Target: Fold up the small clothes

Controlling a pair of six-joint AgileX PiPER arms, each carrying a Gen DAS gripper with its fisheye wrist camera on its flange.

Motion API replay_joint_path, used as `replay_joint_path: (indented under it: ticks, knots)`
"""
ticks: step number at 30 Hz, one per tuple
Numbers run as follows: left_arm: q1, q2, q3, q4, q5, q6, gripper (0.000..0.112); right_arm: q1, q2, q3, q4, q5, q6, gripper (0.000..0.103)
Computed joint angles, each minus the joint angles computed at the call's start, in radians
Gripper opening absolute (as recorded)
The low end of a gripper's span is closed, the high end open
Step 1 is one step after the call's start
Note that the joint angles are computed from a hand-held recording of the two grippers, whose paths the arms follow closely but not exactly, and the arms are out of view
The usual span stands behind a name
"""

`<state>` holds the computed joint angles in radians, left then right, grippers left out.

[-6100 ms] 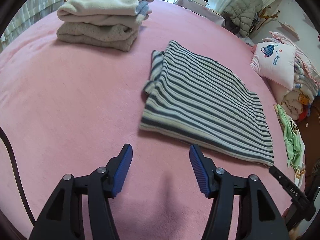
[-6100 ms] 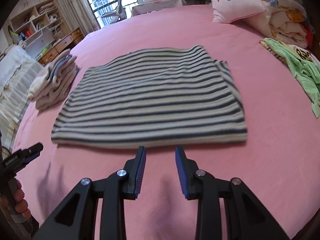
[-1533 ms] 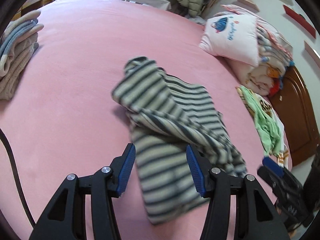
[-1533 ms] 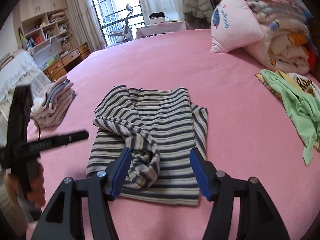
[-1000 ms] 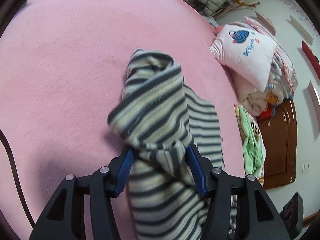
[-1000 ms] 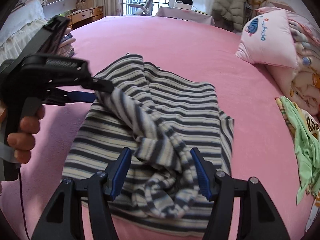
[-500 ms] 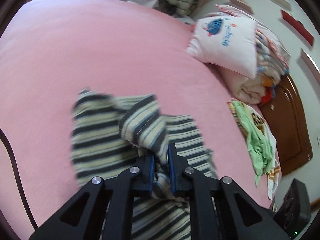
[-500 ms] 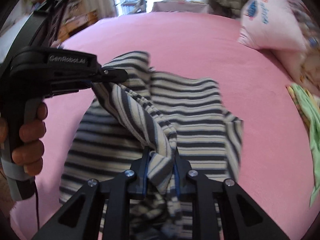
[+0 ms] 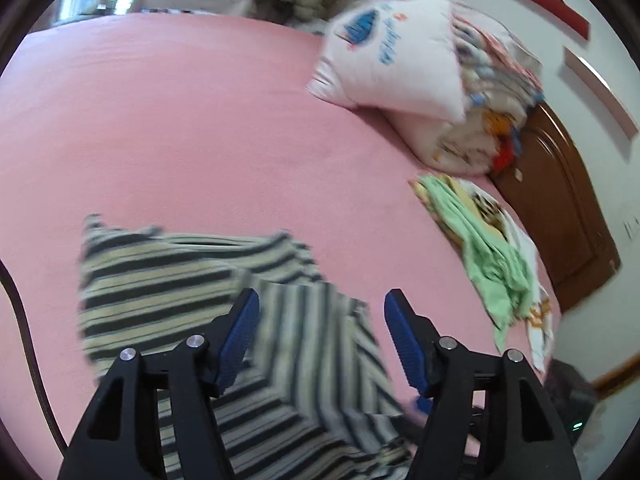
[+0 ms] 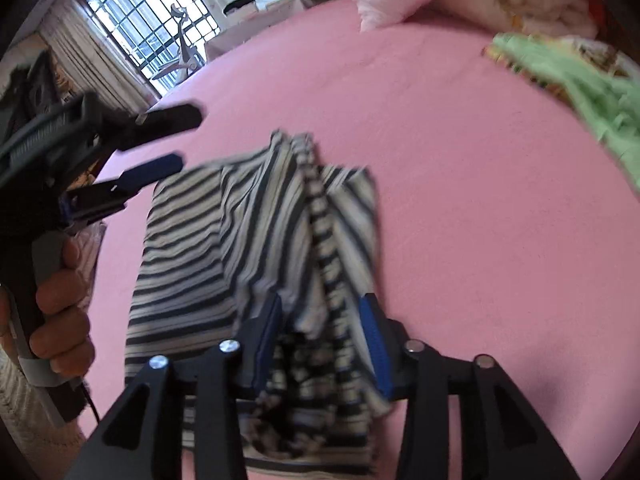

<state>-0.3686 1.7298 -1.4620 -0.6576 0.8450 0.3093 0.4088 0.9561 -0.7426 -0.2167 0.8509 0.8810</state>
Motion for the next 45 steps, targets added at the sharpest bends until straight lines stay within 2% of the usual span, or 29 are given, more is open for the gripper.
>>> replay_joint_path:
  ticks: [4, 6, 10, 12, 15, 18, 20, 23, 25, 28, 29, 30, 33, 37, 39, 40, 41, 42, 43, 44, 45]
  knots:
    - [0.076, -0.106, 0.147, 0.059, -0.037, -0.024, 0.064, -0.032, -0.022, -0.026, 0.032, 0.034, -0.098, 0.042]
    - [0.108, -0.171, 0.241, 0.072, -0.043, 0.001, 0.064, -0.078, -0.037, -0.023, 0.107, 0.039, -0.188, 0.042]
    - [0.187, -0.366, 0.482, 0.099, -0.068, 0.065, 0.064, -0.068, -0.075, 0.020, 0.206, 0.050, -0.222, 0.042]
    - [0.257, -0.473, 0.594, 0.089, -0.041, 0.106, 0.064, -0.043, -0.096, 0.046, 0.229, 0.051, -0.203, 0.042]
    - [0.376, -0.604, 0.716, 0.060, 0.050, 0.188, 0.064, -0.034, -0.131, 0.074, 0.283, 0.044, -0.193, 0.042]
    - [0.400, -0.714, 0.798, 0.098, 0.089, 0.202, 0.064, -0.075, -0.146, 0.085, 0.355, 0.031, -0.241, 0.042]
    - [0.361, -0.771, 0.845, 0.124, 0.079, 0.194, 0.064, -0.107, -0.151, 0.085, 0.416, 0.032, -0.284, 0.042]
    - [0.240, -0.811, 0.892, 0.194, 0.019, 0.089, 0.064, -0.136, -0.159, 0.077, 0.478, 0.041, -0.323, 0.042]
    - [0.181, -0.812, 0.905, 0.214, -0.014, 0.026, 0.064, -0.113, -0.157, 0.071, 0.461, 0.039, -0.292, 0.042]
    - [0.131, -0.800, 0.918, 0.213, -0.052, -0.022, 0.064, -0.168, -0.194, 0.086, 0.549, 0.051, -0.363, 0.043]
    - [0.104, -0.796, 0.924, 0.230, -0.071, -0.054, 0.064, -0.182, -0.208, 0.089, 0.565, 0.056, -0.375, 0.048]
    - [0.093, -0.794, 0.927, 0.235, -0.079, -0.064, 0.064, -0.175, -0.221, 0.089, 0.552, 0.062, -0.359, 0.052]
    - [0.031, -0.787, 0.933, 0.282, -0.112, -0.124, 0.064, -0.150, -0.220, 0.081, 0.520, 0.060, -0.327, 0.057]
    - [-0.025, -0.778, 0.946, 0.332, -0.145, -0.182, 0.063, -0.120, -0.148, 0.073, 0.484, 0.040, -0.317, 0.057]
    - [-0.025, -0.772, 0.949, 0.320, -0.148, -0.170, 0.051, -0.087, -0.097, 0.064, 0.443, 0.023, -0.295, 0.057]
    - [-0.044, -0.771, 0.951, 0.354, -0.160, -0.207, 0.049, -0.075, -0.081, 0.062, 0.429, 0.011, -0.287, 0.057]
    - [-0.055, -0.764, 0.950, 0.376, -0.169, -0.228, 0.039, -0.074, -0.068, 0.062, 0.425, 0.003, -0.293, 0.056]
    - [-0.070, -0.760, 0.950, 0.413, -0.178, -0.265, 0.031, -0.070, -0.059, 0.062, 0.417, -0.008, -0.293, 0.042]
    - [-0.070, -0.757, 0.951, 0.420, -0.181, -0.267, 0.028, -0.065, -0.046, 0.057, 0.406, -0.009, -0.293, 0.029]
    - [-0.056, -0.757, 0.954, 0.407, -0.179, -0.242, 0.022, -0.040, -0.032, 0.042, 0.360, 0.006, -0.257, 0.011]
    - [-0.045, -0.758, 0.955, 0.397, -0.180, -0.226, 0.016, -0.014, -0.041, 0.039, 0.316, 0.010, -0.211, 0.010]
